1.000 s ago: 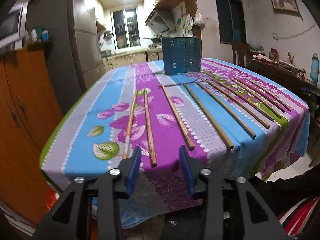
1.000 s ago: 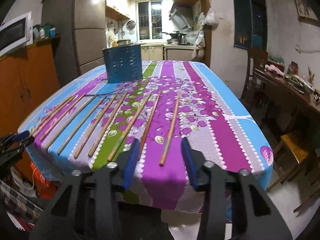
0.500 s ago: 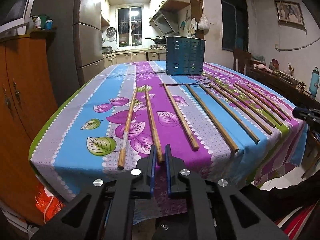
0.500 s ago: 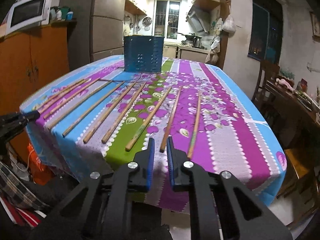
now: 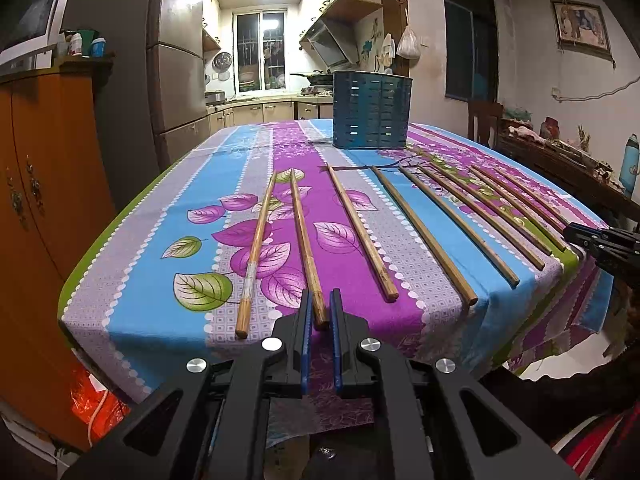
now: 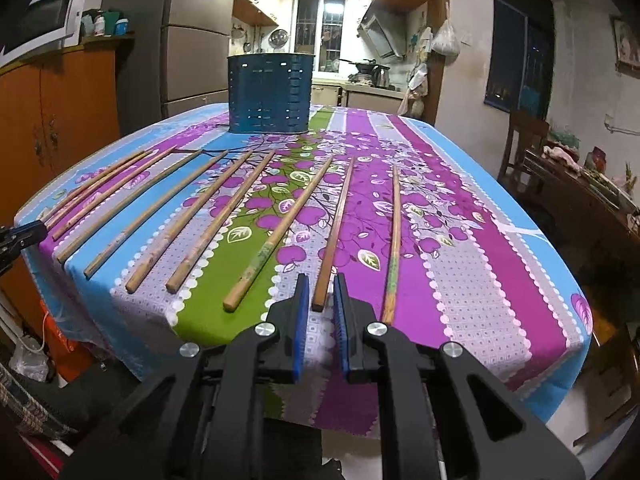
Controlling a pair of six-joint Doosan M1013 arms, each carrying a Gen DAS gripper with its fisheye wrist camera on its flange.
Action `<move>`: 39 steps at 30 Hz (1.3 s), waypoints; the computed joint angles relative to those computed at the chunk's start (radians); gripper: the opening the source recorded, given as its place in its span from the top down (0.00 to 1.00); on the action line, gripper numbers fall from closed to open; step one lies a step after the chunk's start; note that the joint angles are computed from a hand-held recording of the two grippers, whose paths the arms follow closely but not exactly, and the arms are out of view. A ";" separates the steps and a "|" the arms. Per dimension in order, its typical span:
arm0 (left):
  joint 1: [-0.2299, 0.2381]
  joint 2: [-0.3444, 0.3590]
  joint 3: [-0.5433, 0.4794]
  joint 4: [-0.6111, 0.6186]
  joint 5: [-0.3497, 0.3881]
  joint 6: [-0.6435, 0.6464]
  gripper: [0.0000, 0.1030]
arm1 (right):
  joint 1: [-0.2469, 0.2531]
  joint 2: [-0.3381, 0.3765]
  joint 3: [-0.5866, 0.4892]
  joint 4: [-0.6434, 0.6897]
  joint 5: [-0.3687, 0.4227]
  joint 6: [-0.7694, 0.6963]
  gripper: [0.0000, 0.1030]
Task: Organize utensils
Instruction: 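Lower the left tool onto one bamboo chopstick and close it while the right tool closes on another, then lift the held chopsticks and carry both tools toward the blue utensil holder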
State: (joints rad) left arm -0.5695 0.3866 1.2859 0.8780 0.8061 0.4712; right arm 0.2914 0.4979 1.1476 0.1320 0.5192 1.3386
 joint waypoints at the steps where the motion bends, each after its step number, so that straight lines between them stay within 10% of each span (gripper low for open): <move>1: 0.000 0.000 0.000 0.000 0.001 0.001 0.90 | -0.001 0.000 0.001 0.005 -0.003 0.015 0.89; 28: 0.000 -0.022 -0.046 0.091 0.010 -0.060 0.93 | -0.022 -0.040 -0.004 0.247 -0.168 -0.206 0.95; 39: 0.046 -0.003 -0.183 0.061 -0.040 0.021 0.93 | -0.044 0.044 -0.216 0.403 -0.055 -0.376 0.95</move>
